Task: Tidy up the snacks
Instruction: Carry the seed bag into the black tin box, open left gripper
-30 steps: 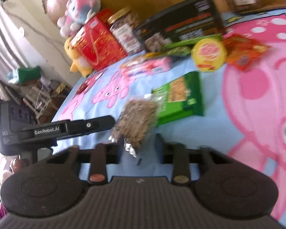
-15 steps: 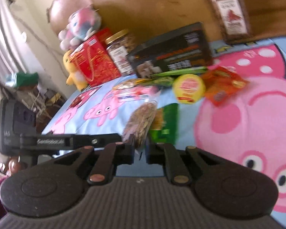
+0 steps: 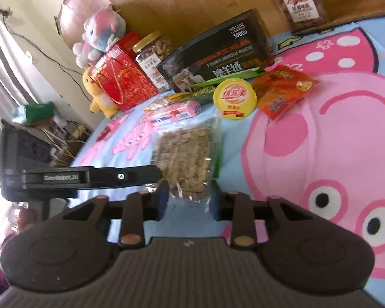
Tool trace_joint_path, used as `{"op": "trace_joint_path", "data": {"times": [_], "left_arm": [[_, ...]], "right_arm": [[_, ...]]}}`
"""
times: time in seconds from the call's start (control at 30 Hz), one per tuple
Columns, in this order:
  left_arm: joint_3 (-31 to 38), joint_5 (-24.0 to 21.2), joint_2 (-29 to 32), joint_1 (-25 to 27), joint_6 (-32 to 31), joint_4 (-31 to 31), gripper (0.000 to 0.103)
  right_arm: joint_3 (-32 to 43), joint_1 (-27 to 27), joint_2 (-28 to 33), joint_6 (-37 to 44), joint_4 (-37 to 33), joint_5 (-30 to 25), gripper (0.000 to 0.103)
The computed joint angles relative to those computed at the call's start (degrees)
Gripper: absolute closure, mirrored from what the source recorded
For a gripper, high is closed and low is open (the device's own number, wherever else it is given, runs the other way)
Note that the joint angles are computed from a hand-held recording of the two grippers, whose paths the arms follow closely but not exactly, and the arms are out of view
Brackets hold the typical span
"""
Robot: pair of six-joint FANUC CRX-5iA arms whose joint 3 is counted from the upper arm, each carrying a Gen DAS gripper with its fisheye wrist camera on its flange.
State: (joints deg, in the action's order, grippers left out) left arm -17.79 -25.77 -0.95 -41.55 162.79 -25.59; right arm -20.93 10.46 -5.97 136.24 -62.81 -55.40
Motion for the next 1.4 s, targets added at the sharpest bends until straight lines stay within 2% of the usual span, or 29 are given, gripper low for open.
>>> {"op": "trace_joint_path", "data": {"times": [0.03,0.07,0.1,0.2,0.3,0.43,0.5,0.67,0.9,0.97,1.0,1.07,1.13,1.27,1.33,1.4], "left_arm": [[0.4,-1.17,-0.46,-0.77,1.33,-1.51,0.075],[0.74,-2.42,-1.15,-1.67,3.25,-3.52,0.075],[1.12,-3.84,-1.91,-2.6,5.21,-5.64,0.082],[1.57,-5.48,-3.55,-3.15,6.29,-7.69,0.082],[4.02,-8.11,-3.26,-2.74,4.31,-9.12,0.082],[7.99,-9.24,-2.02,-0.27,1.07,-11.35,0.082],[10.27,-8.89,-0.61,1.96,-1.23,-11.47,0.082],[15.9,-7.34,4.25,7.59,-6.32,-9.93,0.082],[21.4,-7.46,11.76,13.32,-12.1,-3.81,0.08],[21.67,-7.34,12.88,13.91,-12.85,-2.56,0.079],[21.98,-7.71,13.57,14.19,-13.48,-1.55,0.078],[22.3,-7.92,14.5,14.38,-14.36,-0.64,0.078],[23.65,-9.83,15.31,13.21,-13.21,-3.08,0.077],[23.72,-10.07,14.84,12.07,-13.7,-3.43,0.076],[23.96,-11.34,13.95,10.59,-11.42,-6.11,0.076],[22.92,-11.29,11.96,8.8,-8.9,-9.41,0.076]], "right_arm": [[-0.32,1.06,-0.74,-0.34,1.39,1.42,0.085],[-0.12,0.6,-0.8,0.17,1.08,0.43,0.086],[0.21,-0.3,-0.61,1.01,0.18,-1.1,0.087],[0.22,-0.65,-1.96,3.32,-0.72,-1.95,0.087],[1.57,-0.3,-1.97,4.67,-1.86,-1.3,0.088],[4.94,2.01,-0.6,7.15,-2.24,3.1,0.088],[7.35,2.77,1.34,8.7,-2.84,5.43,0.088],[17.03,4.35,9.45,6.58,-1.73,9.18,0.088],[28.65,7.53,20.28,-2.91,6.92,11.46,0.087],[30.5,8.07,22.26,-6.07,9.46,10.73,0.082],[30.9,8.23,22.66,-7.25,10.21,10.39,0.077],[31.16,8.07,23.22,-8.25,10.36,10.33,0.074],[30.34,8.38,22.81,-8.46,10.98,11.67,0.072],[28.79,7.25,21.33,-6.62,8.75,11.33,0.072],[26.92,7.82,19.46,-6.14,10.1,13.23,0.072],[25.11,5.73,17.21,-2.83,5.8,13.2,0.07]]}}
